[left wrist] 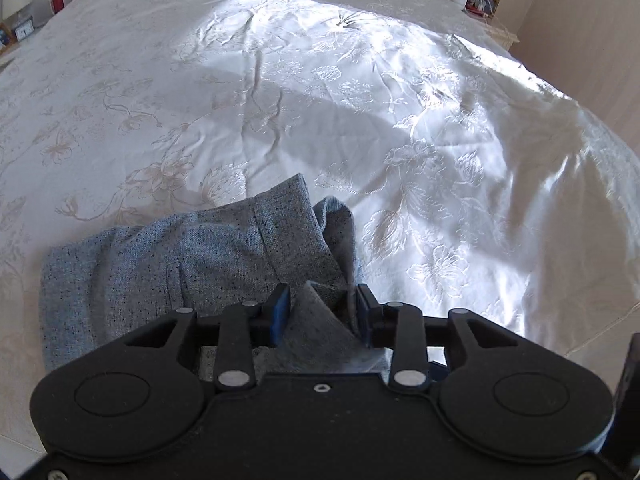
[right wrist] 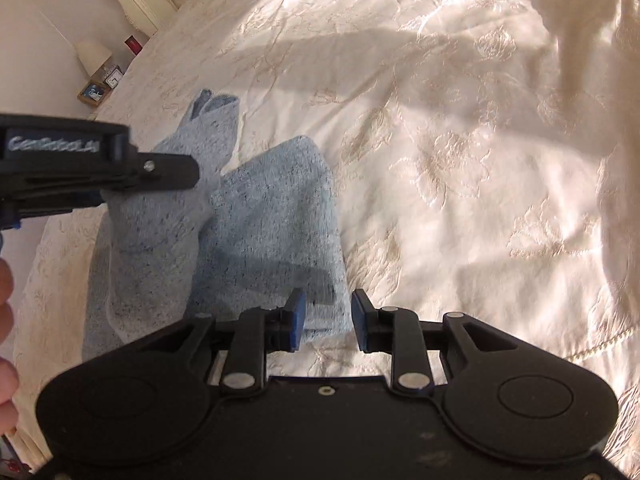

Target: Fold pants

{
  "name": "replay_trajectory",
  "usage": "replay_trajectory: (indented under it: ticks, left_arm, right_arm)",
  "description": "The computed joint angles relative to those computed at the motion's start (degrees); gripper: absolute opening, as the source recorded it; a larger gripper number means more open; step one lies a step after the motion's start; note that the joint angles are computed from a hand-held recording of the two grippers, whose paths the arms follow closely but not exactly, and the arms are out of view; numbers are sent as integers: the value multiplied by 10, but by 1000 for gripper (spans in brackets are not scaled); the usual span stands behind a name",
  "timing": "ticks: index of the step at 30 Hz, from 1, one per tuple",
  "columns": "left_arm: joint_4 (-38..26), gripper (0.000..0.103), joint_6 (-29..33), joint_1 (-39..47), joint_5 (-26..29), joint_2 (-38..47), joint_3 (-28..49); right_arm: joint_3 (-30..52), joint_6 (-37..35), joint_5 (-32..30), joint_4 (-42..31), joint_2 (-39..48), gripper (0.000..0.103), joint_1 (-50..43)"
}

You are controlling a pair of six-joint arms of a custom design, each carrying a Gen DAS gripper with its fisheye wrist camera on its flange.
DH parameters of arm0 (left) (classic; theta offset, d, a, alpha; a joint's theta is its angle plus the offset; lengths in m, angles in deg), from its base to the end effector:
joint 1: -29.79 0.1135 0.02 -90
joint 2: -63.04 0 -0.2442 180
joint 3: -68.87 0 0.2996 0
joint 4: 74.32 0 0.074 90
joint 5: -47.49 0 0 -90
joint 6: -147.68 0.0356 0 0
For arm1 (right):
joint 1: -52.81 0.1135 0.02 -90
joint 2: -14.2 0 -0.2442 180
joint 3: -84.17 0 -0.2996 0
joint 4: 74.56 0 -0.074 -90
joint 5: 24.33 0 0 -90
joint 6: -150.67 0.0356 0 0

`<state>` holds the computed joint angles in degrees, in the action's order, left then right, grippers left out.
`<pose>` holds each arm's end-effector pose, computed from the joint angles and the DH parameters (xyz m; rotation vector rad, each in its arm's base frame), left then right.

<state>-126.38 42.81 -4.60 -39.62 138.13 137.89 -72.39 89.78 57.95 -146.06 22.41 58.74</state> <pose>0.2572 -0.1782 0.2248 0.4648 2.5904 -0.3735 0.1269 0.0180 0.1362 0.4686 2.5486 0.4031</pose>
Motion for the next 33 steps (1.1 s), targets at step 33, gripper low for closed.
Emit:
replay_trajectory:
  ticks: [33]
  left_arm:
    - [-207, 46, 245, 133, -202, -512, -364]
  right_arm:
    - [133, -35, -43, 247, 362, 16, 31]
